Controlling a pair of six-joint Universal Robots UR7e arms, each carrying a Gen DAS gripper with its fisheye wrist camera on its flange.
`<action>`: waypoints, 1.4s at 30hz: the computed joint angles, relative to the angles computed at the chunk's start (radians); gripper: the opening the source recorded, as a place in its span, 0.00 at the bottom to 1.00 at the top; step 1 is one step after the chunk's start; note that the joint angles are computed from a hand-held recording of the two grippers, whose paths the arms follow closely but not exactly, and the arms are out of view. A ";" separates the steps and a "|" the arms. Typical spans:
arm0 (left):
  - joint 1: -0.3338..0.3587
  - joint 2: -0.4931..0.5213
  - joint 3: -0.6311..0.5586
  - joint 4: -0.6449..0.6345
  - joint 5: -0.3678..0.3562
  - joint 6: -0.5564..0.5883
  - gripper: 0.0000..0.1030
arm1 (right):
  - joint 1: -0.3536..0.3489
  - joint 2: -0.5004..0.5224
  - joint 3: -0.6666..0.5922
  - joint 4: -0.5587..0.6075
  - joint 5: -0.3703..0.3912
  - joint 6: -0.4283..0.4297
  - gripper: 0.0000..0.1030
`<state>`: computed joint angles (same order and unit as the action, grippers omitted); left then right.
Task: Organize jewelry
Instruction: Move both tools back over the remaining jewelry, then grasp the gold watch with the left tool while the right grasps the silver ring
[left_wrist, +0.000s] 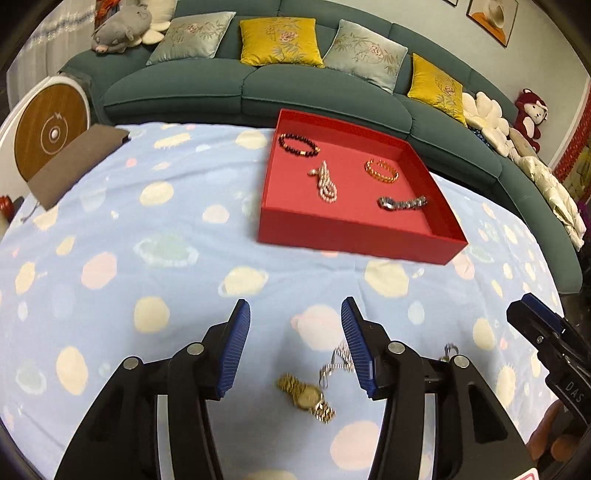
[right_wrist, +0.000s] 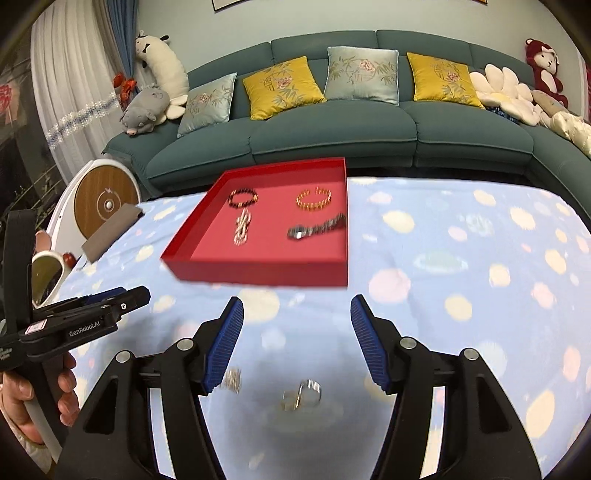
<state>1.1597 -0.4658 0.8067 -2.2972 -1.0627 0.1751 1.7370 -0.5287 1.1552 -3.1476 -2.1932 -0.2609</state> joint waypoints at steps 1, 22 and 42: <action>0.003 -0.019 0.038 -0.004 -0.001 -0.026 0.51 | 0.001 -0.012 0.035 -0.011 -0.001 0.006 0.57; 0.001 -0.069 0.294 -0.233 0.099 0.113 0.19 | -0.027 -0.037 0.190 -0.028 -0.028 0.040 0.57; 0.011 -0.109 0.294 -0.205 0.012 0.102 0.19 | -0.029 -0.008 0.142 0.023 -0.009 0.042 0.55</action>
